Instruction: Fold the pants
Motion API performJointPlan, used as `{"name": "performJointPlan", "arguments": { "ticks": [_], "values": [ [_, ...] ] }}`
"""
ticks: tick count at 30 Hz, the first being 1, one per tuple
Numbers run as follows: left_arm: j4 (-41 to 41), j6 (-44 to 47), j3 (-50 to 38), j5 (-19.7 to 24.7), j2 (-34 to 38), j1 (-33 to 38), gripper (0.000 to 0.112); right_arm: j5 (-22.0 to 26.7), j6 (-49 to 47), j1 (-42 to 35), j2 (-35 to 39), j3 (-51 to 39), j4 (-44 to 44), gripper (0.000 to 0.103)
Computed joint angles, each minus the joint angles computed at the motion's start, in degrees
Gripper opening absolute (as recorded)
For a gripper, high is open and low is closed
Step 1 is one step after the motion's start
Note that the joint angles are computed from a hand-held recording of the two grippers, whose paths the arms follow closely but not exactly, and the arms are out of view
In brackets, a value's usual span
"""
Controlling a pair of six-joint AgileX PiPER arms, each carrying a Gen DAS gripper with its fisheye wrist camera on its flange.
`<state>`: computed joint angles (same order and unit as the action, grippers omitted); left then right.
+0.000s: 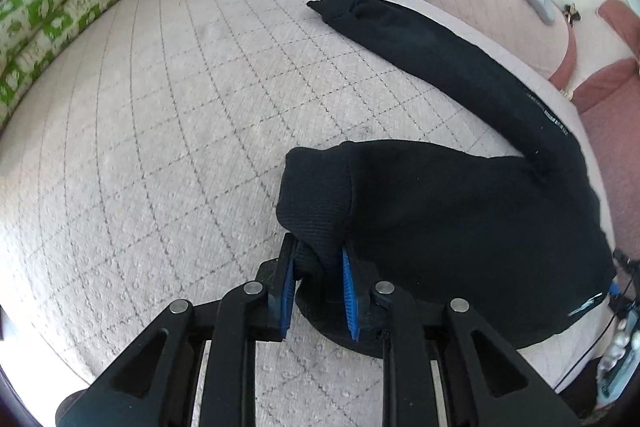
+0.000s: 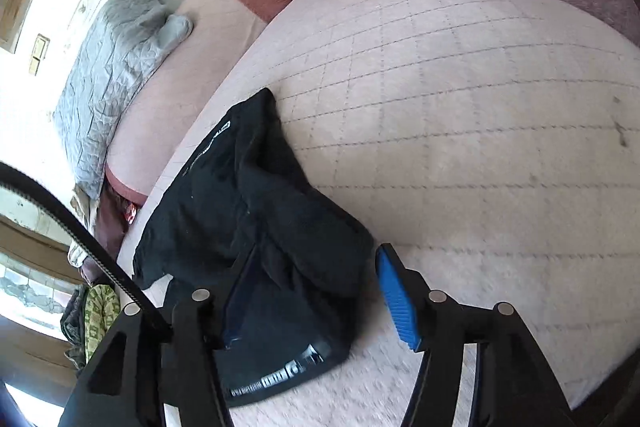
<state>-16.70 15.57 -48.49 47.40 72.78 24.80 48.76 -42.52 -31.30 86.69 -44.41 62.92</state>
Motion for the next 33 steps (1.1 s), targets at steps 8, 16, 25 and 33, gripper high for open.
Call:
{"name": "performJointPlan", "arguments": {
  "ticks": [8, 16, 25, 33],
  "values": [
    [4.97, -5.66, 0.3, 0.52, -2.69, -2.71, 0.02, -4.38, 4.51, 2.25, -0.69, -2.1, -5.72, 0.009],
    [-4.71, 8.04, -4.03, 9.77, -3.65, 7.37, 0.034, -2.2, 7.94, -3.27, 0.45, -5.21, -10.66, 0.023],
    [-1.31, 2.06, -27.27, 6.71, 12.04, 2.23, 0.05, -2.27, 5.17, 9.67, 0.8, -18.66, -12.25, 0.047],
    [3.26, -10.01, -66.82, 15.29, 46.07, -5.56, 0.057, 2.4, 17.25, 28.65, 29.16, -57.73, -27.39, 0.061]
  ]
}}
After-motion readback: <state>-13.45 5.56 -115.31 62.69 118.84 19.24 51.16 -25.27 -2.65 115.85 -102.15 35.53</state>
